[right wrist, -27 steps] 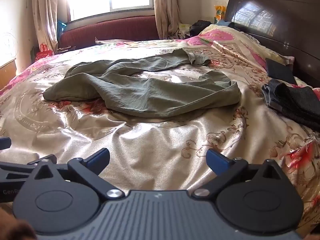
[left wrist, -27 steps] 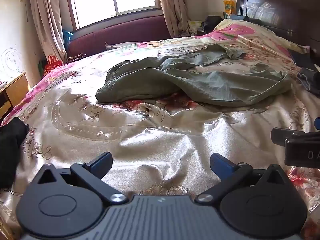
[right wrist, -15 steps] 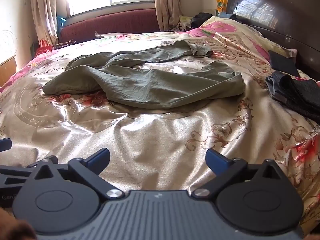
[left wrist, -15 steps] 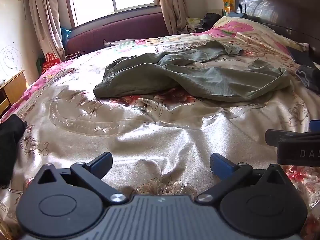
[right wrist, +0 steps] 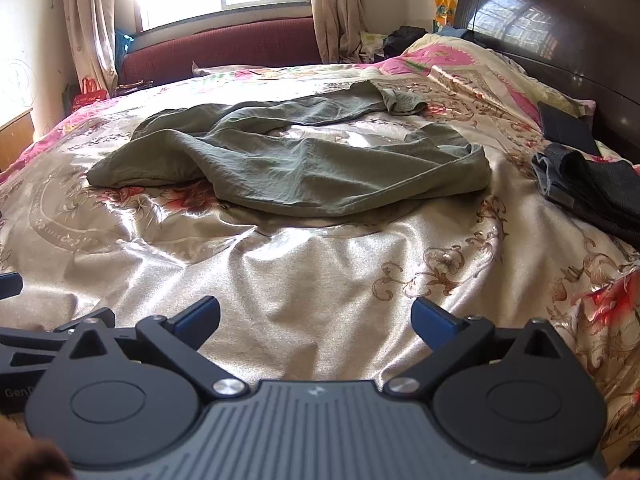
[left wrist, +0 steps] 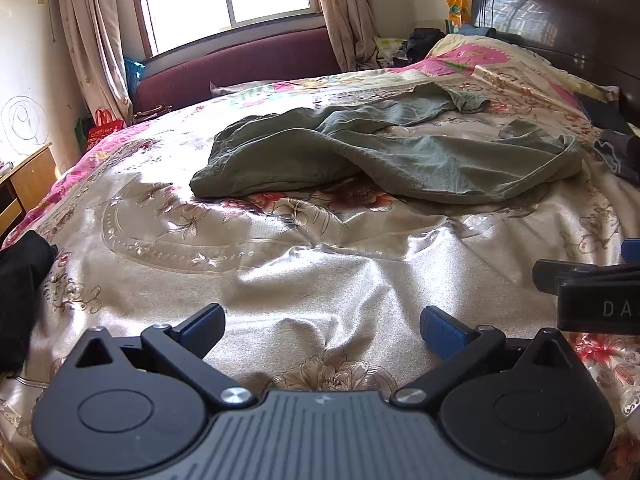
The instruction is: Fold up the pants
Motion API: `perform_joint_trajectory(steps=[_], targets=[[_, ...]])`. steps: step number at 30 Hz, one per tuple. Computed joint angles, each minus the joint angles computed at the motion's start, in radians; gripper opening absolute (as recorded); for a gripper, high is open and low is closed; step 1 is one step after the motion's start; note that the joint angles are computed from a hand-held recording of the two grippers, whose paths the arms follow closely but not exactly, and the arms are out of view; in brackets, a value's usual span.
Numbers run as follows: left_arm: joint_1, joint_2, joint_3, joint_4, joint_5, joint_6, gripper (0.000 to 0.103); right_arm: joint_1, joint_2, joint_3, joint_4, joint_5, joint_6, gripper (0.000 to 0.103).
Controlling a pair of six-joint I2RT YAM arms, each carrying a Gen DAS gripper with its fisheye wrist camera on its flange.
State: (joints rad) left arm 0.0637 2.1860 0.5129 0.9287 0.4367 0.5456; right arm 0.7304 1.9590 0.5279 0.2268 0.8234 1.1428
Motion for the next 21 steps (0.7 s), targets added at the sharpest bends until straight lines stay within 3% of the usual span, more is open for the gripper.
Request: perform_joint_trajectory(steps=[21], targets=[[0.007, 0.011, 0.018, 0.001, -0.011, -0.025, 0.103, 0.012, 0.028, 0.03, -0.013, -0.008, -0.052, 0.101]])
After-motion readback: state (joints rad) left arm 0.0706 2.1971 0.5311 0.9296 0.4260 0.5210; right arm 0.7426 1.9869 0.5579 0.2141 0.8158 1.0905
